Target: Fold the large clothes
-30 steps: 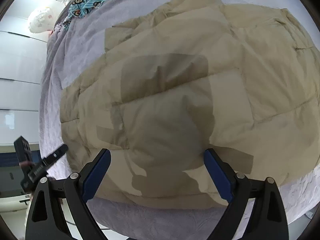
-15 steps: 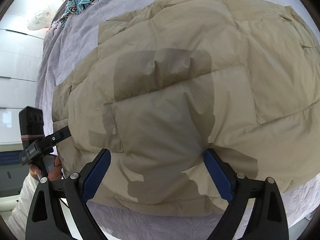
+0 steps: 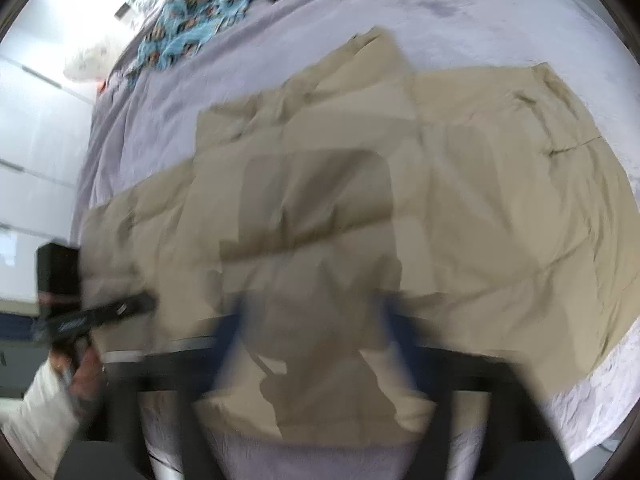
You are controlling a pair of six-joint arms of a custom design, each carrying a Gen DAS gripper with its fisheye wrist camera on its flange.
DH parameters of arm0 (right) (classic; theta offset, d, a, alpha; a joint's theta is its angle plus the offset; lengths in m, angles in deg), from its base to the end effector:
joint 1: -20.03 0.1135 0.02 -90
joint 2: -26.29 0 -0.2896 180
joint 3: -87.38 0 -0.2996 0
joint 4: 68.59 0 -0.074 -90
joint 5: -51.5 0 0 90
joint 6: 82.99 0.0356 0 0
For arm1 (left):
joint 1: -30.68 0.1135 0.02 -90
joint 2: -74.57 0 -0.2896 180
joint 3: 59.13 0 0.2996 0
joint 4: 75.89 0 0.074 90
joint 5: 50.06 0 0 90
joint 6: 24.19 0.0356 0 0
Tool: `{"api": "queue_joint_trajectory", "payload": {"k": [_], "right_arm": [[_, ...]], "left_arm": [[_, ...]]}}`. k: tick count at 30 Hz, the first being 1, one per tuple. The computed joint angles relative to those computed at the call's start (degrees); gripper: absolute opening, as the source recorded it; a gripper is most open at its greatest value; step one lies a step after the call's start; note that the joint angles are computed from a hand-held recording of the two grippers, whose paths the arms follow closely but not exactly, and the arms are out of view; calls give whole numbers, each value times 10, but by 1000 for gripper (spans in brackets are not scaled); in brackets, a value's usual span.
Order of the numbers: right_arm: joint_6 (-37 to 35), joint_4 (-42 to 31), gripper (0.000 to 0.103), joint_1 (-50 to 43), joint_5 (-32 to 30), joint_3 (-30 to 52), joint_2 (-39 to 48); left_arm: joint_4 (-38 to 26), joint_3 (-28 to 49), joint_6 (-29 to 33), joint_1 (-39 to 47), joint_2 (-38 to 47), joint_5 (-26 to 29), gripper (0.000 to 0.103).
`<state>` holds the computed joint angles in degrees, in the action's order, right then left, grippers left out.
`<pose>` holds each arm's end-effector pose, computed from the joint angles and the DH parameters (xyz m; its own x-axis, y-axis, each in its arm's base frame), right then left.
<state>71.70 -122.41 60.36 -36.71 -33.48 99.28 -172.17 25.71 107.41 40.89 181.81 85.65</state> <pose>0.2049 0.1725 0.2173 -0.8781 0.4398 -0.1886 0.3648 0.8702 0.3311 0.3346 0.0344 0.1892 -0.9523 0.2996 -0.0581 0.2279 0.5716 -0.7882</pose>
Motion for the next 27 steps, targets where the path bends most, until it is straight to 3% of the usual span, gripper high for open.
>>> {"api": "queue_joint_trajectory", "payload": {"k": [6, 12, 16, 19, 21, 24, 25, 26, 27], "right_arm": [[-59, 129, 11, -55, -40, -50, 34], [-102, 256, 10, -124, -142, -95, 90], [-110, 322, 6, -166, -209, -134, 96], [-104, 355, 4, -192, -251, -152, 102], [-113, 325, 5, -212, -277, -149, 91], [-145, 245, 5, -253, -284, -170, -5], [-157, 217, 5, -268, -283, -179, -44], [-173, 170, 5, -295, -278, -193, -105], [-183, 133, 5, -320, -277, -206, -155]], "left_arm": [[-39, 9, -56, -44, -109, 14, 27], [39, 16, -278, -186, -211, 13, 27], [109, 36, -439, -316, -242, -58, 27], [135, 64, -505, -403, -234, -119, 28], [136, 65, -516, -432, -241, -135, 32], [135, 92, -531, -480, -221, -154, 36], [136, 100, -532, -496, -208, -145, 43], [129, 104, -521, -488, -202, -127, 61], [135, 103, -527, -494, -197, -105, 74]]}}
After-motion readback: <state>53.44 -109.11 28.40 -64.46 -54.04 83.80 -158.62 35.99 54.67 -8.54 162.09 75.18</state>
